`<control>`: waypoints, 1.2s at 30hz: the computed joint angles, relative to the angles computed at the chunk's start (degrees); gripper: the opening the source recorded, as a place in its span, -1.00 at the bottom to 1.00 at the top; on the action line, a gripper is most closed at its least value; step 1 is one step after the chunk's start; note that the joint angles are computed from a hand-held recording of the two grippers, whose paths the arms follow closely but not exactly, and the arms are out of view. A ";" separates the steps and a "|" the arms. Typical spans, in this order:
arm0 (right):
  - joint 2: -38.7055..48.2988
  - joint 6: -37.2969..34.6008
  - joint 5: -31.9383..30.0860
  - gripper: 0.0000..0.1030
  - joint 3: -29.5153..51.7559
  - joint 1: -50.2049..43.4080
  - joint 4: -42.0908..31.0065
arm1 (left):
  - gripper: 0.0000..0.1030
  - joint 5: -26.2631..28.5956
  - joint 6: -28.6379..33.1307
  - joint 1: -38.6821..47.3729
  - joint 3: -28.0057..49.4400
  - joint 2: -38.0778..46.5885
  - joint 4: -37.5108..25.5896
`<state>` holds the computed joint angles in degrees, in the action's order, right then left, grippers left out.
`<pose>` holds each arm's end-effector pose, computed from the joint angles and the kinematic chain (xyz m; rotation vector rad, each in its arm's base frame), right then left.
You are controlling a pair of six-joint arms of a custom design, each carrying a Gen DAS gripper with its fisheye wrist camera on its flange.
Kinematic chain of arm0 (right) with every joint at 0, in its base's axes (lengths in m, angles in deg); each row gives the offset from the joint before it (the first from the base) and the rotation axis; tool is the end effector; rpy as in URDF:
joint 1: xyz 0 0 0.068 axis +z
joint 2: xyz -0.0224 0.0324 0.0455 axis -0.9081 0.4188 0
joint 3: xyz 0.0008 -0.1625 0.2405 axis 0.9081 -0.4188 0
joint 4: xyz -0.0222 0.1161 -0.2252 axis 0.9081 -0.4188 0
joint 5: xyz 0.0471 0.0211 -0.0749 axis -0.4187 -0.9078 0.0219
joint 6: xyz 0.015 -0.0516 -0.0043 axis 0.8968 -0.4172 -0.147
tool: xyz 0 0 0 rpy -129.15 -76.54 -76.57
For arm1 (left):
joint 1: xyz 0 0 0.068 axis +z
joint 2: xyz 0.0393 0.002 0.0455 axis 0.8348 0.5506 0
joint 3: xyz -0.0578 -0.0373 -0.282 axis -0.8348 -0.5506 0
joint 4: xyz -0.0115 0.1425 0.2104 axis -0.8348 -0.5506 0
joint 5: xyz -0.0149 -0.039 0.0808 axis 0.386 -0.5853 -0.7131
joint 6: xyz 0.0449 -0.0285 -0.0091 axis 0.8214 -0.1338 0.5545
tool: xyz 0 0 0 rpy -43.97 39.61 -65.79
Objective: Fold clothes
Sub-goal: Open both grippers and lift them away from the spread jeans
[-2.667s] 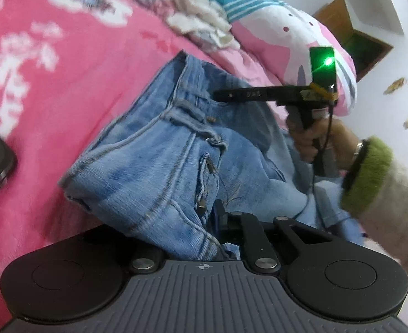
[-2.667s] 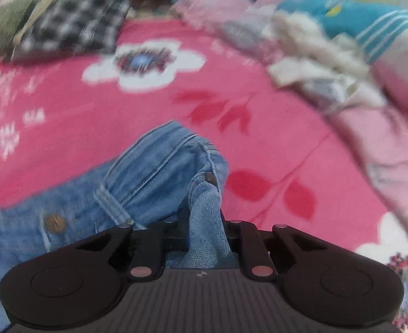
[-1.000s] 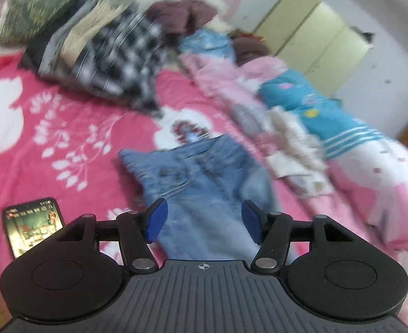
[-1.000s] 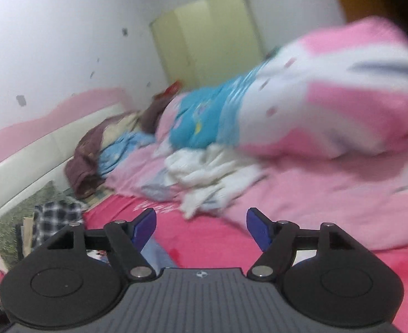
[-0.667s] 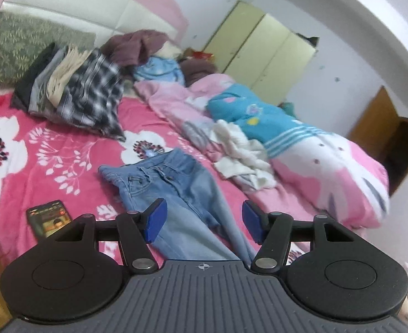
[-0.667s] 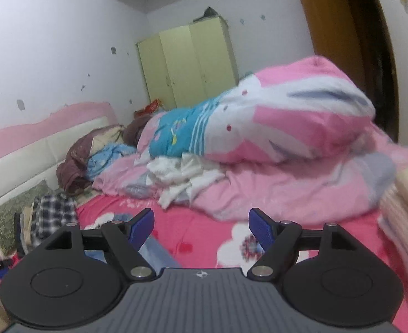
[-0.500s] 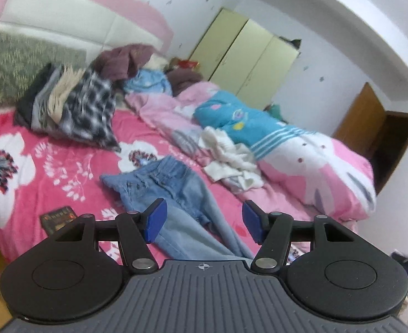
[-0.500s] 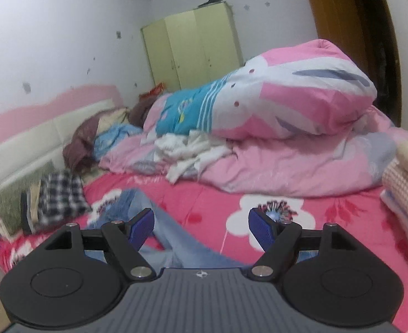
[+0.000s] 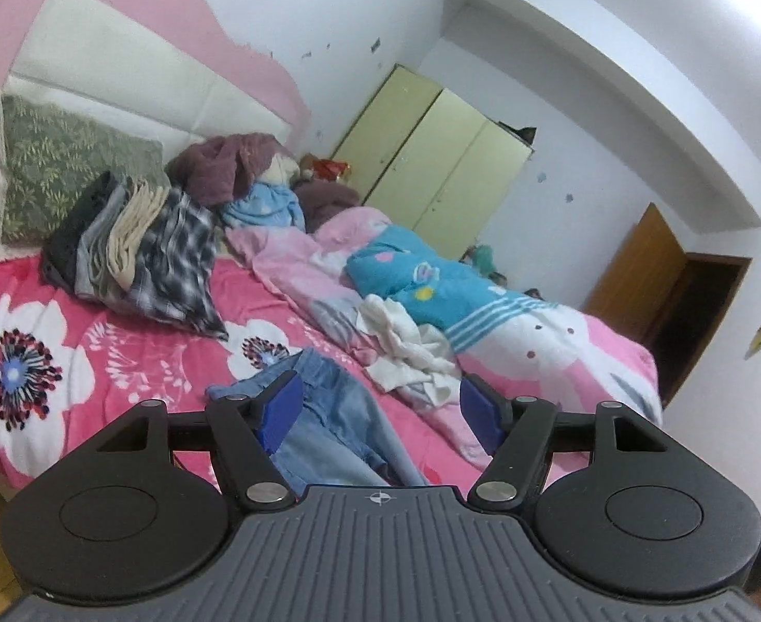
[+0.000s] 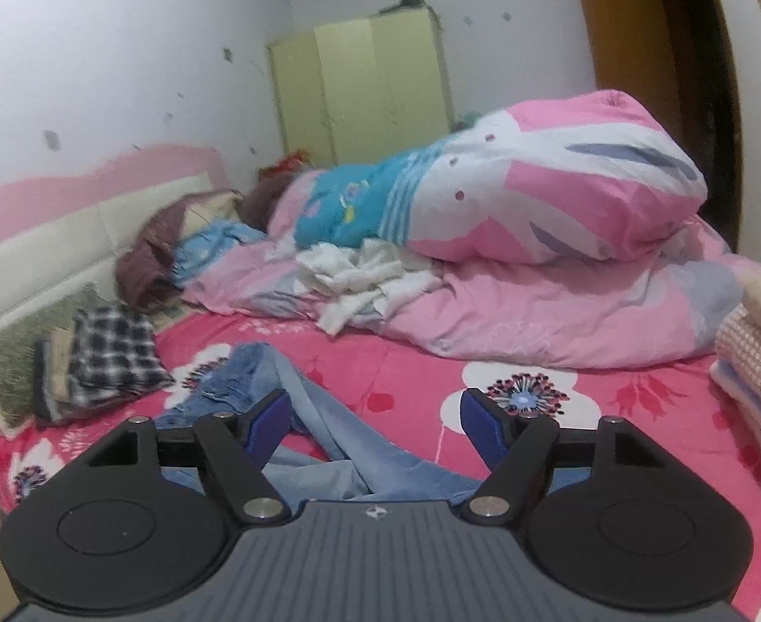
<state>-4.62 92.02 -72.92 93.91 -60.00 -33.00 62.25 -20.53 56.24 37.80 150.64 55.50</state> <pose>0.1606 0.0093 0.4225 0.2454 1.9999 0.0594 0.2285 -0.0162 0.3698 -0.1516 1.8316 -0.7522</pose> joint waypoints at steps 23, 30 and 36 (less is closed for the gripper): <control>20.39 2.25 3.24 0.12 1.68 9.72 18.35 | 0.31 -0.44 0.85 -4.90 5.45 16.54 3.80; 23.27 -7.32 -9.12 0.11 6.62 0.33 27.21 | 0.30 -11.88 -5.65 -24.51 19.79 34.61 13.76; 34.10 -13.07 -15.15 0.11 13.53 -4.05 28.58 | 0.19 -24.13 -7.86 -27.85 31.51 53.25 11.71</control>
<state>29.48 78.96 -88.07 107.45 -64.05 -4.42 38.12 -28.39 28.39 69.31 203.89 67.21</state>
